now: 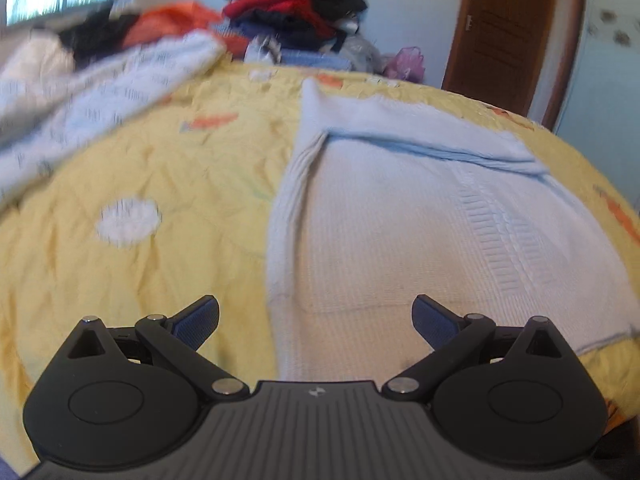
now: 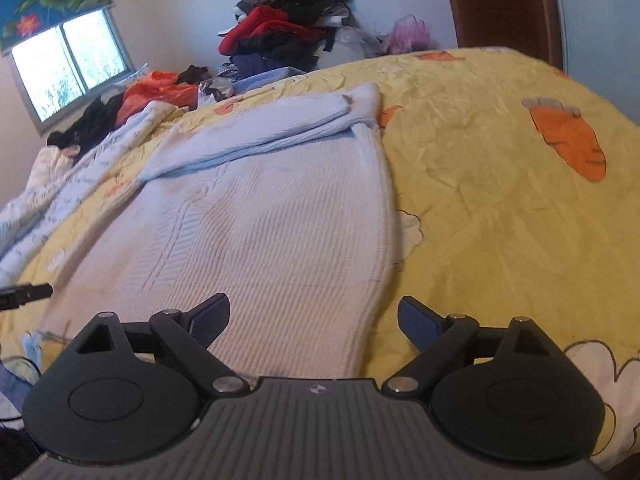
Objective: Fold small clothes
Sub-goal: 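Roll both grippers and close them on the sweater's side edge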
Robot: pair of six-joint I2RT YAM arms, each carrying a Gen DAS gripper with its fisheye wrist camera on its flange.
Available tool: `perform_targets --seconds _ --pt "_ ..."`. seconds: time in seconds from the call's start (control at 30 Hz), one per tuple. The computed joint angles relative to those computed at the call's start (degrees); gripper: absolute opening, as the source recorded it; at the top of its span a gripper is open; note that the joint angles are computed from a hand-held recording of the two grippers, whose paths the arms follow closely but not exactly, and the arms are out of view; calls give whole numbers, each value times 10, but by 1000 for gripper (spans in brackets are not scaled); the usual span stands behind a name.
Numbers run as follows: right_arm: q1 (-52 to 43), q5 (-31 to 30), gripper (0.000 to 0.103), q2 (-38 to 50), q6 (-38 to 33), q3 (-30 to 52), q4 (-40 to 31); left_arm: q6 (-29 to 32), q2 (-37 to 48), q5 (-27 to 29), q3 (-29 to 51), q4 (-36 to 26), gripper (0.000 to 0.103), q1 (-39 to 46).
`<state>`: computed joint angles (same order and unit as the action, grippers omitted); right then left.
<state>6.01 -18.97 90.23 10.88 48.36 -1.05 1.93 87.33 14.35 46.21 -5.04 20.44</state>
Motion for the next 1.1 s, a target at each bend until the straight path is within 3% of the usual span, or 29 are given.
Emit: perform_targets --seconds 0.1,0.3,0.43,0.6,0.7,0.8,0.83,0.9,0.97,1.1 --pt "-46 -75 84 54 12 53 -46 -9 69 47 63 -58 103 29" --pt "-61 -164 84 132 18 127 -88 -7 112 148 111 -89 103 60" --pt "-55 -223 72 174 -4 192 -162 19 189 304 199 -201 103 99" --pt "-57 -265 71 207 -2 237 -198 19 254 368 278 -279 102 123" --pt "-61 -283 63 228 19 257 -202 41 261 344 304 -306 97 111" --pt "-58 -267 38 237 14 272 -219 99 242 276 311 -330 83 83" --pt "-59 -260 33 238 6 271 -222 112 235 254 310 -332 77 74" --pt "-66 -261 33 240 -2 272 -231 130 225 214 309 -334 66 60" --pt "-67 -255 16 239 -6 268 -228 139 219 187 307 -333 47 51" --pt "-67 -253 15 235 -10 260 -222 141 220 153 312 -332 17 51"
